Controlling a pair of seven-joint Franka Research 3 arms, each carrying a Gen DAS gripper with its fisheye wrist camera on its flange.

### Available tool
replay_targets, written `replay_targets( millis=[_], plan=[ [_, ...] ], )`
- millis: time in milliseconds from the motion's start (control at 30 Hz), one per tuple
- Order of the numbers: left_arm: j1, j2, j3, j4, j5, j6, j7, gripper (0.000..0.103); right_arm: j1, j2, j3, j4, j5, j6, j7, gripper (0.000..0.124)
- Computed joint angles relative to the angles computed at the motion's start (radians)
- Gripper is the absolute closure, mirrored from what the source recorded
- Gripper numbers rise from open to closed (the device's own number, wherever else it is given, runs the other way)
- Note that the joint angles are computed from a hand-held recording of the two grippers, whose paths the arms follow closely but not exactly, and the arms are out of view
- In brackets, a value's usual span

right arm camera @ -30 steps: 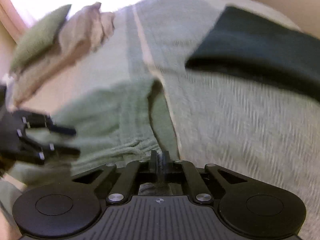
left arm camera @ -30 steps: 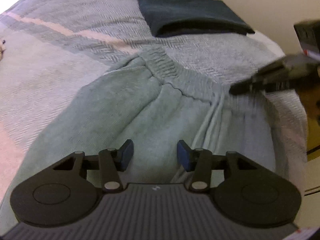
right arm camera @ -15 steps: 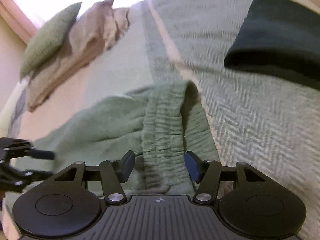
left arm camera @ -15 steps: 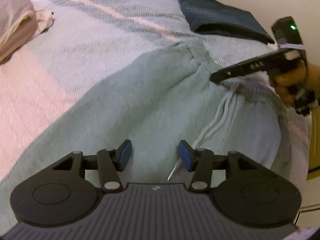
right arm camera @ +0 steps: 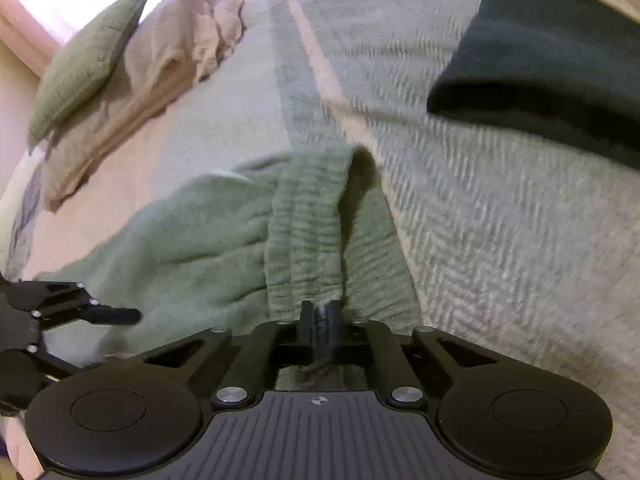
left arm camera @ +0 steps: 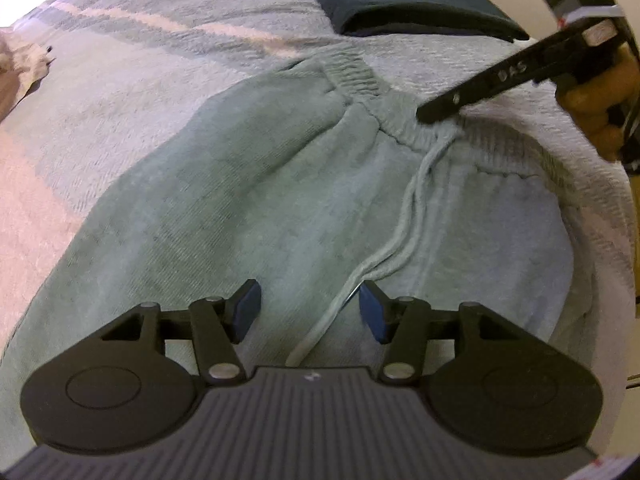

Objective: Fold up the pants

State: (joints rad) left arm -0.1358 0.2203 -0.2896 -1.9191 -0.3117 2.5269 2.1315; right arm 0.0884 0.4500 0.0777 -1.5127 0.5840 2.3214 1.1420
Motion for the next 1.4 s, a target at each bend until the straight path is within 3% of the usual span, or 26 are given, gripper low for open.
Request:
replay_targets(
  millis=[133,233,300,367,400,433,467,667,900,1000,1100,1233,1367,1400],
  plan=[
    [-0.01,0.061,-0.01,0.061,0.01,0.014,-0.011,0.053,-0.003,-0.018,-0.001,-0.006,0.001,0.076,-0.053,0.124],
    [0.002,0.073,-0.023,0.069,0.007,0.017,-0.002,0.052,0.042,-0.019,-0.024,-0.057,-0.081,0.123,-0.019,0.122],
    [0.021,0.046,-0.027,0.042,-0.015,0.017,0.015,0.056,0.042,-0.034,-0.022,-0.104,-0.06,0.163,0.032,0.12],
    [0.042,-0.015,-0.016,-0.014,-0.048,0.024,0.026,0.056,0.049,-0.059,-0.03,-0.139,-0.07,0.197,0.076,0.113],
    [0.053,-0.051,-0.006,-0.047,-0.072,0.028,0.031,0.056,0.068,-0.082,-0.045,-0.165,-0.111,0.22,0.113,0.099],
    [0.065,-0.097,0.01,-0.086,-0.096,0.027,0.035,0.056,0.094,-0.108,-0.067,-0.194,-0.173,0.247,0.16,0.085],
    [0.071,-0.14,0.03,-0.125,-0.111,0.027,0.039,0.056,0.112,-0.135,-0.08,-0.223,-0.225,0.268,0.199,0.082],
    [0.111,-0.485,0.195,-0.42,-0.059,0.007,-0.001,0.055,0.18,-0.357,-0.078,-0.455,-0.429,0.333,0.444,0.079],
    [0.263,-0.938,0.383,-0.726,0.247,-0.15,0.016,0.051,0.246,-0.582,0.042,-0.677,-0.409,0.271,0.572,0.078],
    [0.326,-1.066,0.469,-0.797,0.355,-0.207,0.097,0.051,0.29,-0.625,0.086,-0.72,-0.398,0.243,0.613,0.077],
    [0.365,-1.145,0.53,-0.857,0.442,-0.202,0.234,0.051,0.34,-0.644,0.127,-0.743,-0.403,0.238,0.639,0.077],
    [0.397,-1.164,0.615,-0.931,0.525,-0.098,0.465,0.051,0.39,-0.629,0.163,-0.725,-0.455,0.237,0.642,0.076],
    [0.399,-1.094,0.691,-0.996,0.559,0.091,0.695,0.052,0.415,-0.612,0.174,-0.708,-0.507,0.229,0.666,0.075],
    [0.398,-1.062,0.695,-0.996,0.554,0.122,0.72,0.071,0.418,-0.61,0.178,-0.705,-0.527,0.219,0.679,0.075]
  ],
)
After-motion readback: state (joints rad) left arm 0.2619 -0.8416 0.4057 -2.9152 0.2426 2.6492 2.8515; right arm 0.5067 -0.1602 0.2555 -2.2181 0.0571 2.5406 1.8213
